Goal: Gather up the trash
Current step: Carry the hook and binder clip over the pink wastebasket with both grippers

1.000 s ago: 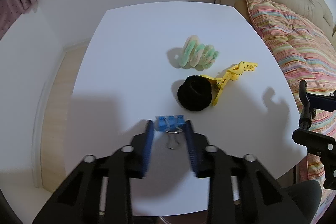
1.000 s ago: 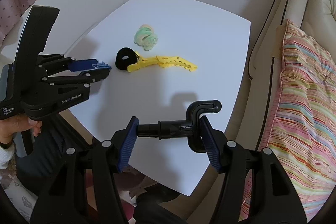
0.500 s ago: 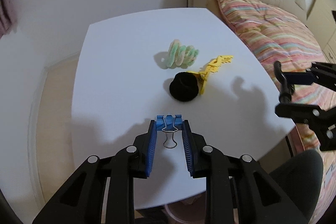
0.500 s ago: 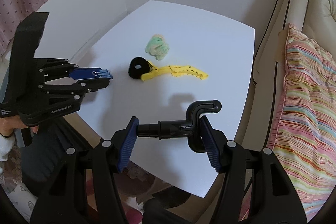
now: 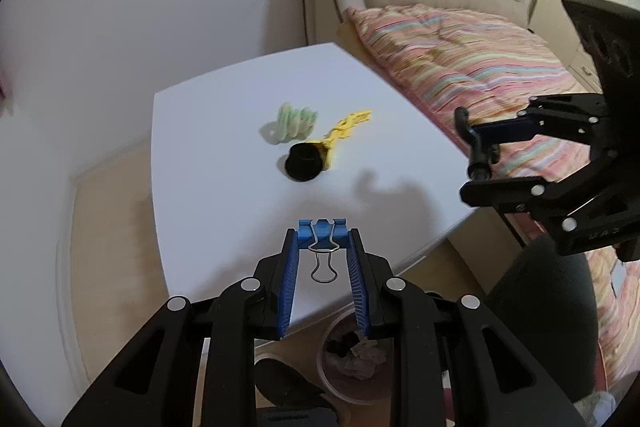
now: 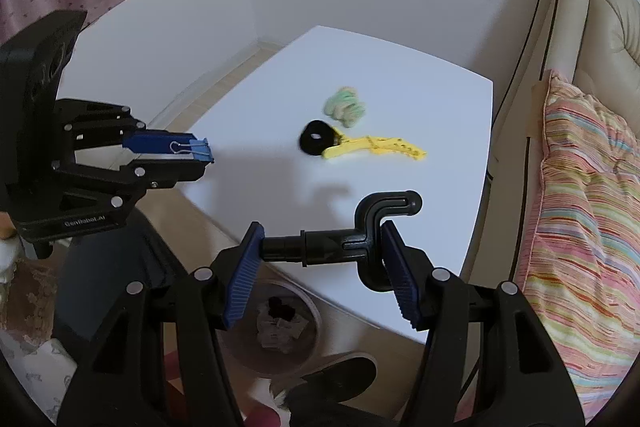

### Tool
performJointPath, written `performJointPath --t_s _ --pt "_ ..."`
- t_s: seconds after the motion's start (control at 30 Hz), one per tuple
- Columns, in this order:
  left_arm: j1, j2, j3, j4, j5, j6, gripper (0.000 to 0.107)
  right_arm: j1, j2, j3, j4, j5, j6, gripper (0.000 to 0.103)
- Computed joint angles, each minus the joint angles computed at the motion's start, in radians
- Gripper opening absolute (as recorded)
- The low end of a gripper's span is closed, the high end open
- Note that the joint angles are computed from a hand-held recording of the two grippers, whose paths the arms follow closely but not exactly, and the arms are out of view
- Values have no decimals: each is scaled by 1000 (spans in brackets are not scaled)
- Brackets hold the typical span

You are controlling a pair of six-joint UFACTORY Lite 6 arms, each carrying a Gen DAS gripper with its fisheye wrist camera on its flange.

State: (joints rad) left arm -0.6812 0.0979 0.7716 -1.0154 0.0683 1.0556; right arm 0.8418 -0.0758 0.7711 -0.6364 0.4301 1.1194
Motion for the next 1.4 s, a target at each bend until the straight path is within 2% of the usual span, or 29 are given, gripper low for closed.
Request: performJointPath --t_s 0.07,0.2,0.3,0.4,0.53,0.7,0.97,1.0,1.03,1.07,1.2,1.4 --pt "-8 -51 -43 -87 2 92 24 54 -27 -17 -43 19 81 59" --pt "-31 -130 -117 -118 0 122 24 157 -59 -31 -109 71 211 59" --pt "-42 -192 -176 -206 -2 203 24 239 -70 -28 -147 120 288 59" --pt "-63 -252 -231 -152 -13 141 24 303 -80 -31 -173 144 355 59" --pt "-66 -313 -286 -164 -2 146 24 373 -58 -25 -186 161 408 59" --pt "-60 -370 -363 -423 18 393 24 431 -27 -59 -239 110 551 59" --pt "-36 -419 -427 -445 32 417 24 449 59 -84 -311 -18 680 60" --pt "-35 -423 -429 -436 31 409 24 446 67 -82 -317 -23 682 65" --pt "-32 -428 -430 -423 32 398 24 444 68 -83 -319 -21 681 79" --pt "-34 -431 -432 -421 28 394 24 446 71 -82 -322 -12 686 85" --pt "-45 -428 -436 -419 23 391 24 437 69 -89 -325 1 695 91" --pt "-54 -413 -438 -455 29 432 24 447 44 -112 -336 8 740 94"
